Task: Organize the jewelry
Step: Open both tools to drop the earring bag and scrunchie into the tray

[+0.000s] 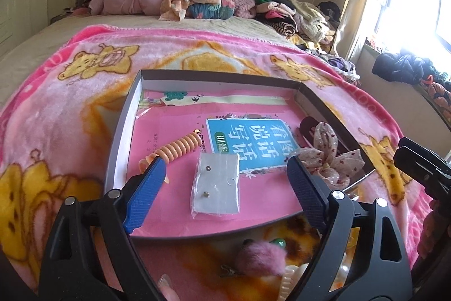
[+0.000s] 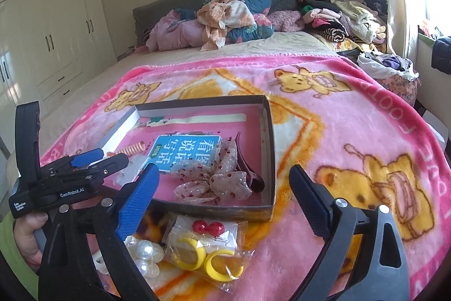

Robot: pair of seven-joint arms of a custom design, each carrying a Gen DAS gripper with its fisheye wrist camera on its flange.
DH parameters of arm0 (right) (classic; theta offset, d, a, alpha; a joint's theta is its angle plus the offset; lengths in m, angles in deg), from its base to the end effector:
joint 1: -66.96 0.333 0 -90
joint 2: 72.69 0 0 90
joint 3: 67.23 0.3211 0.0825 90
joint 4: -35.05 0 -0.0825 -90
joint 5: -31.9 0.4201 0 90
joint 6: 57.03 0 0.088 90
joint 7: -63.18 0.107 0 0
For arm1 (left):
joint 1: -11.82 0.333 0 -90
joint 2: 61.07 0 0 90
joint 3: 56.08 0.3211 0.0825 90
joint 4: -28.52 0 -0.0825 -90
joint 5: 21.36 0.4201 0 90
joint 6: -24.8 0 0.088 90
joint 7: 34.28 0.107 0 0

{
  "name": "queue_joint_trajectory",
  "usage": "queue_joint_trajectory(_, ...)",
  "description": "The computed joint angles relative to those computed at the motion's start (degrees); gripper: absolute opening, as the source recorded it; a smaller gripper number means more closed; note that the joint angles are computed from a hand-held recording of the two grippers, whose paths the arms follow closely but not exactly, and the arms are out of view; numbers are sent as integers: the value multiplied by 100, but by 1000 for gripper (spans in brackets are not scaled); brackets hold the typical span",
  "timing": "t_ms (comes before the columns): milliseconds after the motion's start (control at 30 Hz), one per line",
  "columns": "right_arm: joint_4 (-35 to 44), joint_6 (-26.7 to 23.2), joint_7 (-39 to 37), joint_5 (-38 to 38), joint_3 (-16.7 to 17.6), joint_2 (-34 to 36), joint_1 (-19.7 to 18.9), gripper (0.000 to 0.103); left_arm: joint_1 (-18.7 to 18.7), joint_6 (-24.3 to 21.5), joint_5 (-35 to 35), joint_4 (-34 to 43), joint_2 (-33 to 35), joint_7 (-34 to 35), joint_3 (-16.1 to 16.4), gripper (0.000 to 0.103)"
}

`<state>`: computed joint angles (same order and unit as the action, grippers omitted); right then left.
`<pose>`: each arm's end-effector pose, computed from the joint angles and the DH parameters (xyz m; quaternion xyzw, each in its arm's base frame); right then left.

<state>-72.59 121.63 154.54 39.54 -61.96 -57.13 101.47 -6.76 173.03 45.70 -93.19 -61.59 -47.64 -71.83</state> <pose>0.5487 0.4346 0.4708 -0.7660 0.4428 -0.1532 0.4401 0.4881 -0.3543 0.4427 -0.7257 0.5298 -0.3368 0.2814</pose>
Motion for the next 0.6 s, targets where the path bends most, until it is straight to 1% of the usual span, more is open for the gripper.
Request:
queue_joint_trajectory(67, -94, 73, 32, 3, -21, -77, 24, 92, -15, -40, 51, -17, -47, -70, -17, 90)
queue_joint_trajectory(100, -119, 95, 17, 21, 3, -100, 7, 93, -23, -56, 95, -35, -85, -126, -31, 91)
queue_joint_trajectory(133, -164, 125, 11, 26, 5, -136, 7, 93, -28, -81, 141, -55, -122, -181, -46, 91)
queue_joint_trajectory(167, -208, 157, 74, -32, -91, -174, 92, 93, -28, -103, 166, -67, -148, -210, -58, 91)
queue_joint_trajectory(200, -260, 198, 191, -150, -264, -220, 246, 94, -38, -162, 200, -84, -185, -250, -83, 91)
queue_joint_trajectory(400, -531, 386, 492, -508, -606, -446, 560, 94, -56, -347, 336, -208, -414, -377, -205, 91)
queue_joint_trajectory(500, -649, 459, 505, -549, -559, -548, 536, 94, -48, -372, 349, -292, -539, -426, -252, 91)
queue_joint_trajectory(567, -705, 499, 576, -629, -652, -604, 631, 94, -44, -400, 357, -356, -632, -462, -293, 91)
queue_joint_trajectory(600, -762, 532, 536, -608, -576, -650, 573, 94, -42, -424, 363, -380, -669, -482, -317, 91)
